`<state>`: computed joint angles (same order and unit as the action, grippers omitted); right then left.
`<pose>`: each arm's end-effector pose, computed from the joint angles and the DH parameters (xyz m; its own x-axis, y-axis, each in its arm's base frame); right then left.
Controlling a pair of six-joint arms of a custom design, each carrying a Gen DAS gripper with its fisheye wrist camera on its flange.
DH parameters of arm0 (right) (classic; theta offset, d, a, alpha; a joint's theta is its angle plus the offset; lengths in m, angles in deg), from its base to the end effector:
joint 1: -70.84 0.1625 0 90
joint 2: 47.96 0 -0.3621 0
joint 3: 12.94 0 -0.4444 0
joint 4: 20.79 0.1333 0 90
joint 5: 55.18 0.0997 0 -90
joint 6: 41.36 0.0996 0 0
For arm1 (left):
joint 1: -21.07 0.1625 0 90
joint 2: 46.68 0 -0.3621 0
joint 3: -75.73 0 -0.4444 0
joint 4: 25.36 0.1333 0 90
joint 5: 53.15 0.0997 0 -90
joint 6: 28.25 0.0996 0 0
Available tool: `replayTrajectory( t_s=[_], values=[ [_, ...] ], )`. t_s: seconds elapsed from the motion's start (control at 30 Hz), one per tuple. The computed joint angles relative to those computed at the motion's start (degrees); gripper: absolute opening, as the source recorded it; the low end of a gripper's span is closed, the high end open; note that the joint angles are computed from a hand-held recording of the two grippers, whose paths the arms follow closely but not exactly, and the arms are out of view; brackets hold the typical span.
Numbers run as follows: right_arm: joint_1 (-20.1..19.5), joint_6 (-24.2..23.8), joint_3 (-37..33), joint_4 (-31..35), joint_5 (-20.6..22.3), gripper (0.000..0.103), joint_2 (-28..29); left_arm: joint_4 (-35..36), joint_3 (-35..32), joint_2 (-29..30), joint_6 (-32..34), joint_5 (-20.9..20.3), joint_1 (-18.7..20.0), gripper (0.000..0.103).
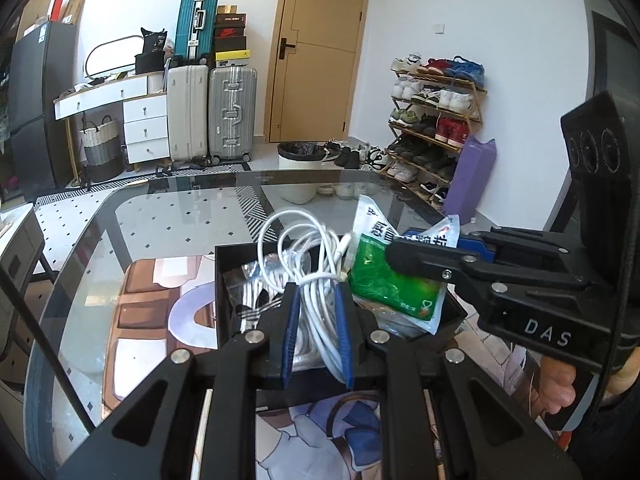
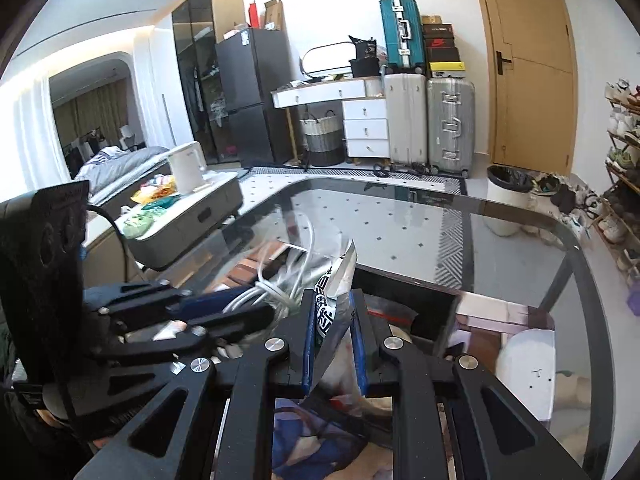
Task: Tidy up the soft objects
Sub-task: 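Open both tools to drop the white cable and green packet into the box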
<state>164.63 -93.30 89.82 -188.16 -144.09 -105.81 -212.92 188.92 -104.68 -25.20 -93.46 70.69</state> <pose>0.1775 -0.6346 0.1248 -0.5707 -0.7099 0.4127 -0.8194 0.4590 -0.3435 -0.2051 -0.5642 0.1243 -0.7991 0.0575 -0.5984 0.5219 0.5605 -0.6430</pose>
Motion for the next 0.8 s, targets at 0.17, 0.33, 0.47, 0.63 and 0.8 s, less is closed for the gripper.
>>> replayTrajectory(
  t_s=[0.17,0.33,0.47,0.63,0.8],
  values=[
    [-0.83,0.3,-1.18,0.44,-0.23,0.015,0.76,0.34,-0.81,0.65,0.18,0.52,0.34,0.016],
    [-1.29,0.49,-1.85,-0.08,-0.73,0.015,1.42,0.95,-0.86,0.81,-0.2,1.29,0.19,0.016],
    [-1.68,1.2,-3.12,1.52,-1.04,0.016,2.23,1.74,-1.11,1.03,-0.56,2.19,0.19,0.017],
    [-1.56,0.8,-3.68,2.11,-2.73,0.016,3.01,2.62,-1.14,1.05,-1.15,3.53,-0.17,0.024],
    [-1.58,-0.57,-2.11,-1.69,-4.15,0.033,2.35,2.26,-0.49,0.69,-0.96,4.54,-0.57,0.042]
  ],
)
